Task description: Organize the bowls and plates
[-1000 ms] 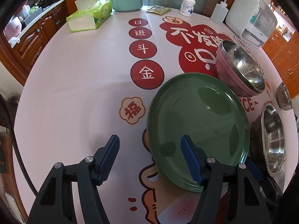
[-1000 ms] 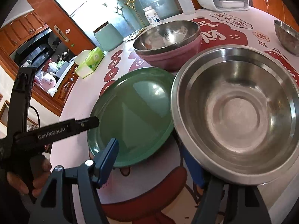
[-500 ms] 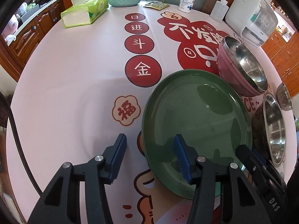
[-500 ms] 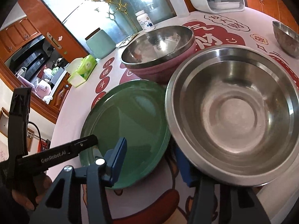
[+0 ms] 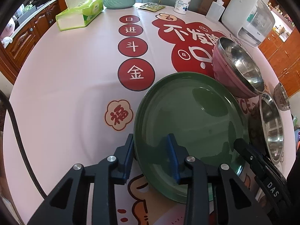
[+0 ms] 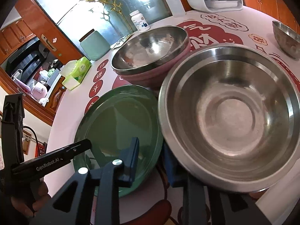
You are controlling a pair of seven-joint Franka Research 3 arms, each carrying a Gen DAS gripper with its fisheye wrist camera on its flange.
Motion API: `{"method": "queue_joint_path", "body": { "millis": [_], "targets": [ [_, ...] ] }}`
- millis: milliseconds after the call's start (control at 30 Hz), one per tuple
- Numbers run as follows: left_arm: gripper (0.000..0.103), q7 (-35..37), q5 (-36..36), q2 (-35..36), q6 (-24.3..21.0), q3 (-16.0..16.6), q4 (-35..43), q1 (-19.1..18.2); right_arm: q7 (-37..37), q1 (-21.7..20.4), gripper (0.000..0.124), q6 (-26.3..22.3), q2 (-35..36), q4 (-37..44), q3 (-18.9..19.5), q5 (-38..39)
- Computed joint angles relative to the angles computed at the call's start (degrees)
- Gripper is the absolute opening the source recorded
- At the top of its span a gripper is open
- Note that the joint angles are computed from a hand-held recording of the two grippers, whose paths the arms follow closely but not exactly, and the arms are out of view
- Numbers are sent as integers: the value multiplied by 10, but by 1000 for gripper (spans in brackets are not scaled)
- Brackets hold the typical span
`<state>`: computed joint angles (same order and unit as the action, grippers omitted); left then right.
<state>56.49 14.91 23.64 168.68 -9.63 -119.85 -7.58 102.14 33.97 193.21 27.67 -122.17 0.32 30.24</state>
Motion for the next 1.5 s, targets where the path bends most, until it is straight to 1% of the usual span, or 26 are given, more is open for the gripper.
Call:
{"method": "queue_joint_path", "body": {
  "millis": [100,200,267,367,467,567,633,867,967,1000,1100,1167,1233,1400,1500],
  "targets": [
    [31,-8,4,-2,2,5,-2,-6,2,5,11,-7,-1,-1,-7,4],
    [29,-13,4,-6,1,4,-7,-4,8,-31,11,-3,-4,-6,27,-7],
    [28,-15,0,-11,0,1,-14,-1,13,-46,10,-4,-5,-7,40,-12],
    [27,-14,-7,-19,-6,-5,-23,4,24,-83,9,-7,-8,-11,76,-26],
    [27,-15,-14,-29,-9,-8,-36,6,34,-93,9,-13,-10,-13,84,-33],
    [27,-28,-9,-42,-13,-2,-51,-2,42,-103,9,-17,-15,-18,94,-40],
    [27,-38,-8,-54,-14,0,-64,-5,46,-121,9,-16,-19,-26,113,-49],
    [27,-74,0,-96,-5,1,-116,-13,57,-161,9,-9,-39,-55,154,-80],
    [27,-91,3,-116,0,1,-138,-17,64,-201,8,-3,-48,-74,193,-106],
    [27,-98,5,-123,2,1,-146,-18,68,-227,8,1,-49,-81,217,-122],
    [27,-124,20,-142,4,6,-167,-25,85,-277,8,10,-57,-103,262,-163],
    [27,-145,36,-157,4,8,-180,-31,99,-294,8,13,-62,-113,276,-187],
    [27,-163,48,-171,3,7,-191,-33,117,-322,8,20,-68,-126,300,-218],
    [27,-217,92,-205,6,4,-216,-36,159,-370,8,37,-92,-159,334,-289],
    [27,-253,120,-233,6,-4,-237,-36,190,-395,8,48,-110,-181,348,-333]
  ]
}}
